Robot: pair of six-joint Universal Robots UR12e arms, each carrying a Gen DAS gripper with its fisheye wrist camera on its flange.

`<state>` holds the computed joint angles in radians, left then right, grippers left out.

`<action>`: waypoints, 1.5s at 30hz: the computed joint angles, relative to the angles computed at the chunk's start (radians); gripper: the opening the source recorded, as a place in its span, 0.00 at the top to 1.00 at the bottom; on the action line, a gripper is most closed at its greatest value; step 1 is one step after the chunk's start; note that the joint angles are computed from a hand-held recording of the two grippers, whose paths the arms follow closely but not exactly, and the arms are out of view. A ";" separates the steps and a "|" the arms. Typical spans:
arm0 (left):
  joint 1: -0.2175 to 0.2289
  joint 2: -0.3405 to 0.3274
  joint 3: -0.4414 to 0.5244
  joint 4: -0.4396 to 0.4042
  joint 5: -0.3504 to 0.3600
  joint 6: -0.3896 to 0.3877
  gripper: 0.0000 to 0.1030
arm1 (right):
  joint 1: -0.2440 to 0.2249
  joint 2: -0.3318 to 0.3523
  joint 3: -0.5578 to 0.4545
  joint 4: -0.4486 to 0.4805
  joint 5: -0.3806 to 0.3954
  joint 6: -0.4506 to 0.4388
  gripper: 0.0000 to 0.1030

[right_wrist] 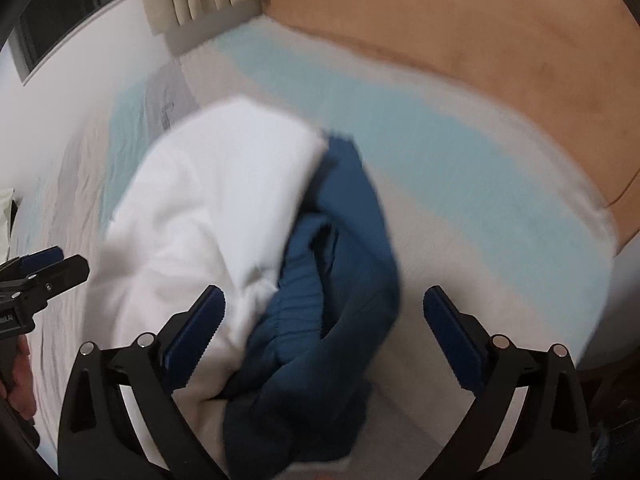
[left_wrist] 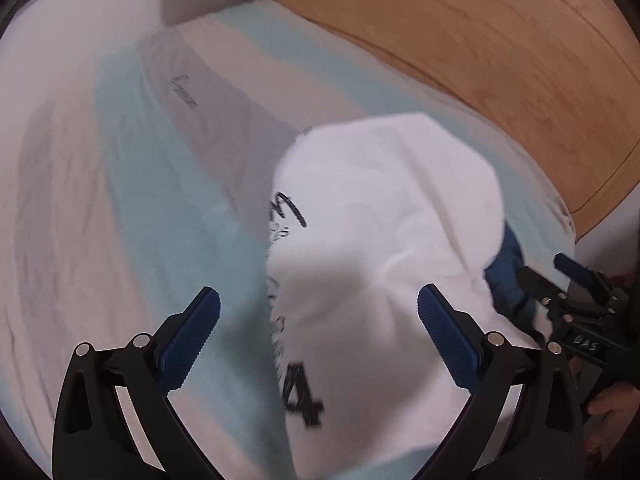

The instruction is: Fold large clothes

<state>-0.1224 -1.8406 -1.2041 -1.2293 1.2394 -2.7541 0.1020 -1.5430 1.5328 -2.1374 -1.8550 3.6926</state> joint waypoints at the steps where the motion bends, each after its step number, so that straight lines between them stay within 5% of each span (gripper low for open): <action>1: 0.007 0.016 -0.009 0.003 -0.012 0.000 0.06 | 0.007 -0.015 0.010 -0.009 -0.026 -0.002 0.07; 10: 0.094 0.215 -0.159 0.033 -0.056 0.161 0.06 | 0.197 -0.112 -0.009 0.104 -0.252 0.124 0.07; 20: 0.315 0.485 -0.308 -0.061 -0.196 0.265 0.06 | 0.523 -0.144 -0.111 0.445 -0.470 0.548 0.07; 25: 0.396 0.587 -0.390 -0.088 -0.238 0.325 0.06 | 0.631 -0.147 -0.118 0.595 -0.532 0.691 0.07; 31: 0.413 0.677 -0.517 -0.031 -0.224 0.331 0.06 | 0.661 -0.200 -0.019 0.571 -0.546 0.738 0.07; 45: 0.398 0.752 -0.669 0.133 -0.233 0.276 0.06 | 0.695 -0.228 0.108 0.407 -0.635 0.646 0.07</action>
<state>0.2752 -1.0886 -1.8736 -1.0966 1.0063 -2.4776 0.7970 -1.7711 1.6404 -1.7304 -2.4903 4.3387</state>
